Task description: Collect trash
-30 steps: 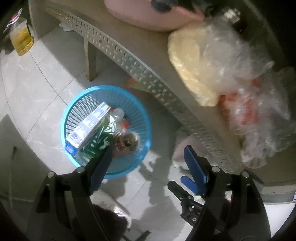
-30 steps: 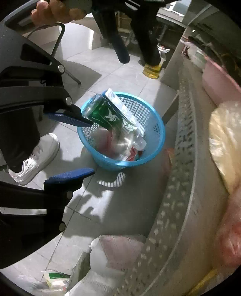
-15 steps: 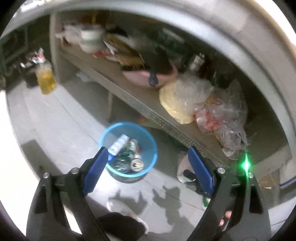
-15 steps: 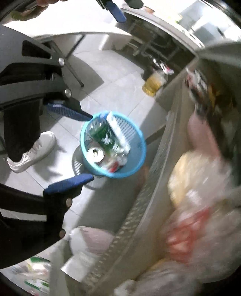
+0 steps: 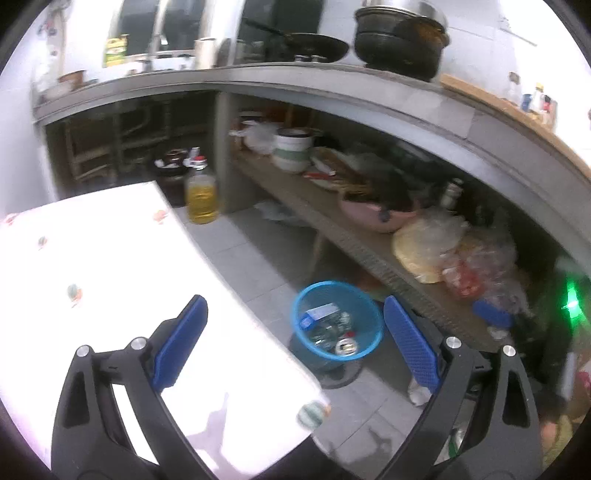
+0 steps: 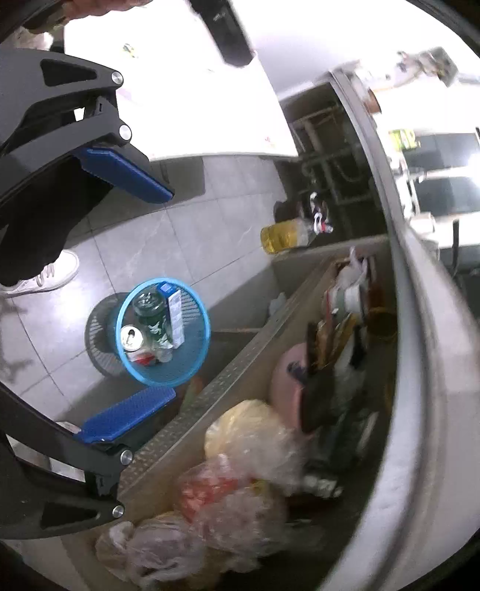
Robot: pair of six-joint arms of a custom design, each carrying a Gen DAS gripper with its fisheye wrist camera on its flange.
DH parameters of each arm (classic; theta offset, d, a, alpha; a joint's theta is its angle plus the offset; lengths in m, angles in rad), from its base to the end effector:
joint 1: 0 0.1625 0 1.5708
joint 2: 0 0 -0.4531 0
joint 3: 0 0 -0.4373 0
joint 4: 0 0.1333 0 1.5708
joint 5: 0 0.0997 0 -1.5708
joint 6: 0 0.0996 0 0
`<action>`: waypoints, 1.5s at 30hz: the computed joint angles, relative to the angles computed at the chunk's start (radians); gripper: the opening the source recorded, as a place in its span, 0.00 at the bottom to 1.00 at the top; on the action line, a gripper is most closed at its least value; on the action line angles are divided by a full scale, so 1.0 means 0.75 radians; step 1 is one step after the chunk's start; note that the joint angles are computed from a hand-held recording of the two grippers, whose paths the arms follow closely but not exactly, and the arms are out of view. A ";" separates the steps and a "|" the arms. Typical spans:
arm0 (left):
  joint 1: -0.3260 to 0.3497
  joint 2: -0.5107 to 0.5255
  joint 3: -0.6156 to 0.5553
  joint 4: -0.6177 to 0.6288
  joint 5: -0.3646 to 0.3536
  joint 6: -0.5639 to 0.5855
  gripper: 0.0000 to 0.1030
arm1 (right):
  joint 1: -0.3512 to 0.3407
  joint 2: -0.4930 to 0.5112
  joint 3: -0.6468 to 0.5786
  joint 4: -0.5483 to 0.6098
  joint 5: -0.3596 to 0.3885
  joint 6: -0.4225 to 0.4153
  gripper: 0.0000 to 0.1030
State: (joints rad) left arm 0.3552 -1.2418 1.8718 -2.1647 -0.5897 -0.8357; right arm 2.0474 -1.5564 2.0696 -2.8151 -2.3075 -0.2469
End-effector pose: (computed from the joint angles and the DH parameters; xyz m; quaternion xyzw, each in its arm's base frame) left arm -0.4849 -0.4103 0.2747 0.1749 0.8645 -0.3945 0.2579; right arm 0.2934 -0.4236 0.4125 0.1880 -0.8604 0.3698 0.2959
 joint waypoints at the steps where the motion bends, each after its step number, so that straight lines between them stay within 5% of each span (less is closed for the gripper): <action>1: -0.013 -0.011 -0.003 0.112 0.021 -0.119 0.91 | 0.013 0.004 0.000 -0.005 -0.005 -0.005 0.94; 8: -0.111 -0.098 0.053 0.501 0.131 -0.539 0.92 | 0.149 0.031 0.033 -0.185 -0.138 -0.073 0.94; 17: -0.145 -0.073 -0.068 1.210 0.030 -1.168 0.92 | 0.220 0.046 0.038 -0.135 -0.287 -0.062 0.94; 24: -0.130 -0.083 -0.100 1.424 -0.081 -1.434 0.92 | 0.193 0.032 0.042 0.009 -0.339 0.014 0.94; 45: -0.107 -0.052 -0.124 1.415 -0.102 -1.384 0.92 | 0.145 0.026 0.027 0.092 -0.349 0.022 0.94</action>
